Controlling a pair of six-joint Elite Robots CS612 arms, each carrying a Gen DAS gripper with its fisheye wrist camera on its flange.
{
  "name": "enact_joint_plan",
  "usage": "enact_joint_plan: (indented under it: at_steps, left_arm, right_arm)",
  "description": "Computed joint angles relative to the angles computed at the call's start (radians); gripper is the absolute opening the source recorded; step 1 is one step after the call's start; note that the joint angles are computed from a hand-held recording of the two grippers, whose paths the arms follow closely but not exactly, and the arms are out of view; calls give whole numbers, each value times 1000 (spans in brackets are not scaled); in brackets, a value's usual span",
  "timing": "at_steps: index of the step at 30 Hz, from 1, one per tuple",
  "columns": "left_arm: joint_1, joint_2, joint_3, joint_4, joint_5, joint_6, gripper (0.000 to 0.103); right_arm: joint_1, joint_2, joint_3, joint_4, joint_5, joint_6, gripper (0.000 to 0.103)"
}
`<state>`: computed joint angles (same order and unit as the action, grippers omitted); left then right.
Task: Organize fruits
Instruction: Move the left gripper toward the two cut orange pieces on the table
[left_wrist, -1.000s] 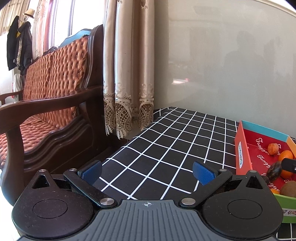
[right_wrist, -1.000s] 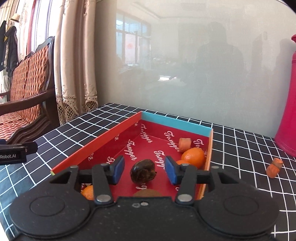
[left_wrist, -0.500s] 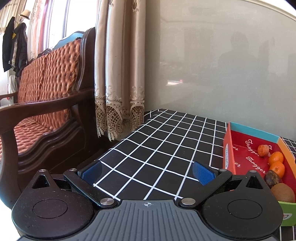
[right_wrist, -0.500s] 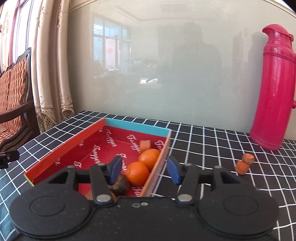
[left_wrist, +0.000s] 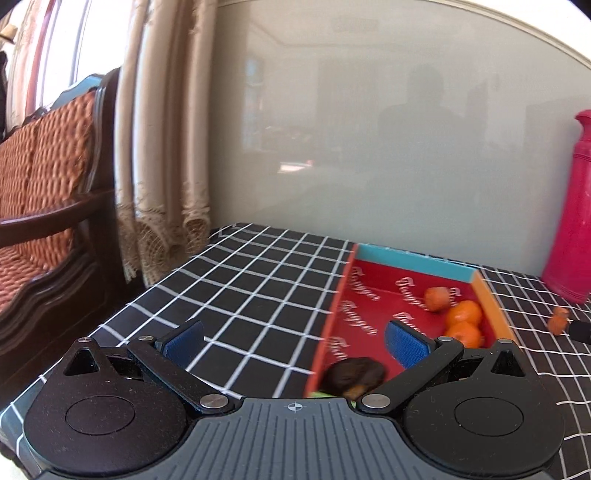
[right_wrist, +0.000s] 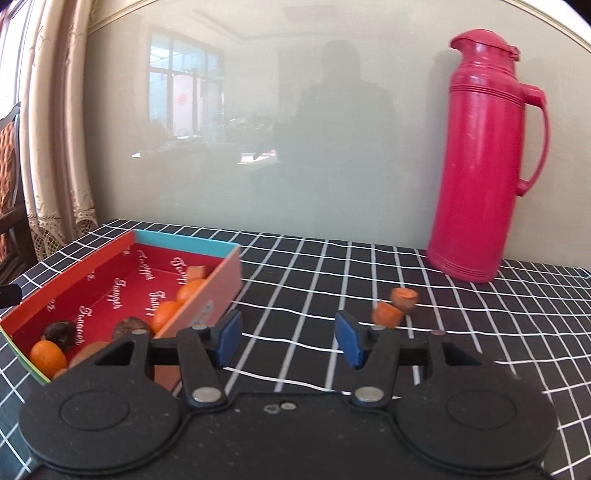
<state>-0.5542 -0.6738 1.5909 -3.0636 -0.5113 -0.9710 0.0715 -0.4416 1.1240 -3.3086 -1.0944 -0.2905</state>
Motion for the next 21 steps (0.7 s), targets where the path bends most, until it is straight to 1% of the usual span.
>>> enact_joint_plan:
  at_steps: [3, 6, 9, 13, 16, 19, 21]
  left_arm:
    - [-9, 26, -44, -43, -4, 77, 103]
    - [-12, 52, -88, -105, -49, 157, 103]
    - [-16, 84, -143, -151, -73, 251, 103]
    - [-20, 123, -219, -191, -137, 342, 103]
    - [-25, 156, -278, -222, -169, 427, 103]
    - [-31, 190, -339, -231, -196, 514, 103]
    - [-33, 208, -374, -226, -215, 551, 103]
  right_arm:
    - [-15, 1, 3, -11, -14, 18, 56]
    - [-30, 5, 2, -15, -37, 35, 57]
    - [-47, 10, -2, -27, -65, 52, 58]
    - [-69, 15, -8, -37, -101, 96, 58]
    - [-85, 18, -12, -41, -112, 140, 59]
    - [-97, 24, -18, -47, -126, 144, 59]
    - [-104, 28, -21, -46, -138, 142, 59]
